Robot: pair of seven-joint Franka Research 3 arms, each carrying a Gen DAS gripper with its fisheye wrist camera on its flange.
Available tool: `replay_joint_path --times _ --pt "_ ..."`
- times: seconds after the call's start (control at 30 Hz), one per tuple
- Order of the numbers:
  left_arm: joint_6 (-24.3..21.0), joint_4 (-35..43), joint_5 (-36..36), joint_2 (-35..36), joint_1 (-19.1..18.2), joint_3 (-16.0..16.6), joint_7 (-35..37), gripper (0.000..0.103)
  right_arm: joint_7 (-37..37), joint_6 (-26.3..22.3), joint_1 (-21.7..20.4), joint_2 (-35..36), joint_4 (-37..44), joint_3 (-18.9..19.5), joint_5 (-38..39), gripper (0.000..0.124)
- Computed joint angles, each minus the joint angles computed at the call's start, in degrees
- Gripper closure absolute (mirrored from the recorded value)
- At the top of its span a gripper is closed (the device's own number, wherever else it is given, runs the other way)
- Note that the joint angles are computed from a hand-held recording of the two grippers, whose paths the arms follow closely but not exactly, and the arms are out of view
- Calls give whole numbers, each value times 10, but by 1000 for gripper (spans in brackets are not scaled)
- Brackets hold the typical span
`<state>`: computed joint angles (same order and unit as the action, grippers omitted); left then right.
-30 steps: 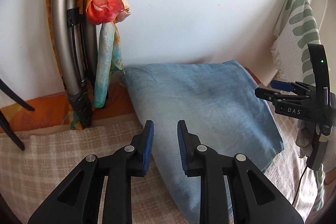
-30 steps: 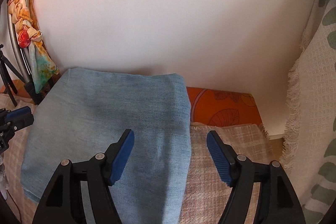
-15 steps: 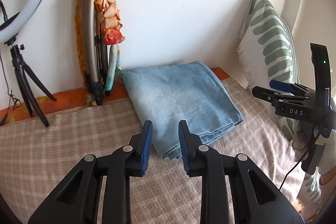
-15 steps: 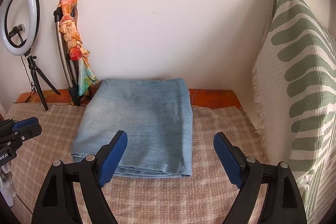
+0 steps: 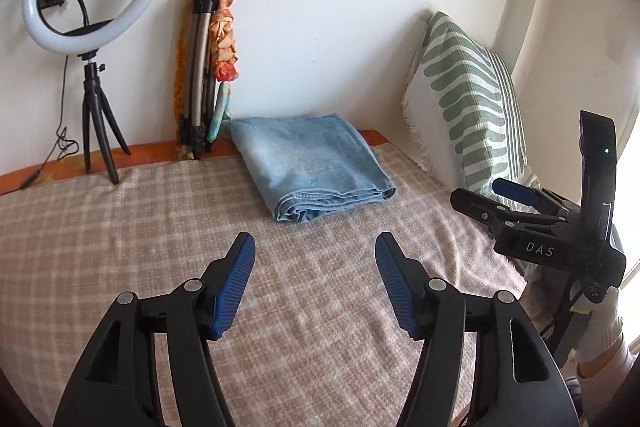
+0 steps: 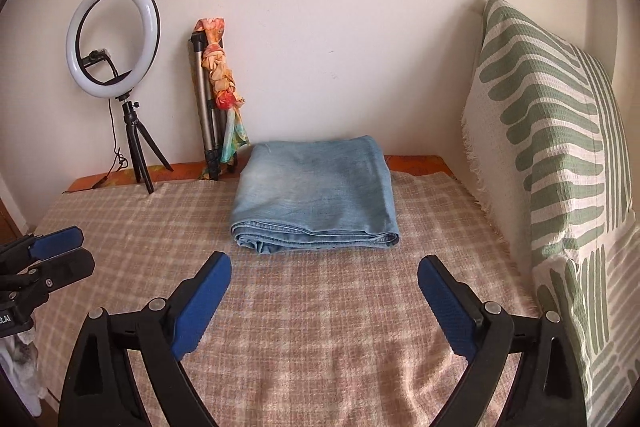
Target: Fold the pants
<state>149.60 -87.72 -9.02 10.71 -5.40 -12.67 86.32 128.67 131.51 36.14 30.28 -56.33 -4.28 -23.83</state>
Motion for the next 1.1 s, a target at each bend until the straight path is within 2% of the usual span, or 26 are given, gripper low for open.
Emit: replay_joint_path --times 0.03,0.13,0.23,0.4,0.57,0.73,0.87,1.1 --pt "6 -20 -7 -15 2 -2 5 39 10 9 5 -14 -21 0 -3 21" --pt "27 -77 -10 -59 -3 0 11 38 37 16 19 -40 -57 2 -25 21" --pt "44 -120 -20 -89 -10 7 13 32 59 21 33 -57 -81 3 -60 21" --pt "61 -177 -11 -127 -22 21 -25 25 108 36 35 -87 -136 17 -85 21" --pt "64 -201 71 -140 -25 25 -91 24 122 38 32 -96 -162 31 -98 21" --pt "63 -214 122 -145 -24 29 -135 24 148 51 31 -105 -184 33 -119 21" --pt "89 -235 232 -152 -10 25 -223 23 168 53 31 -111 -197 34 -135 21" --pt "78 -237 210 -151 -14 34 -214 22 172 46 29 -109 -198 39 -145 21"
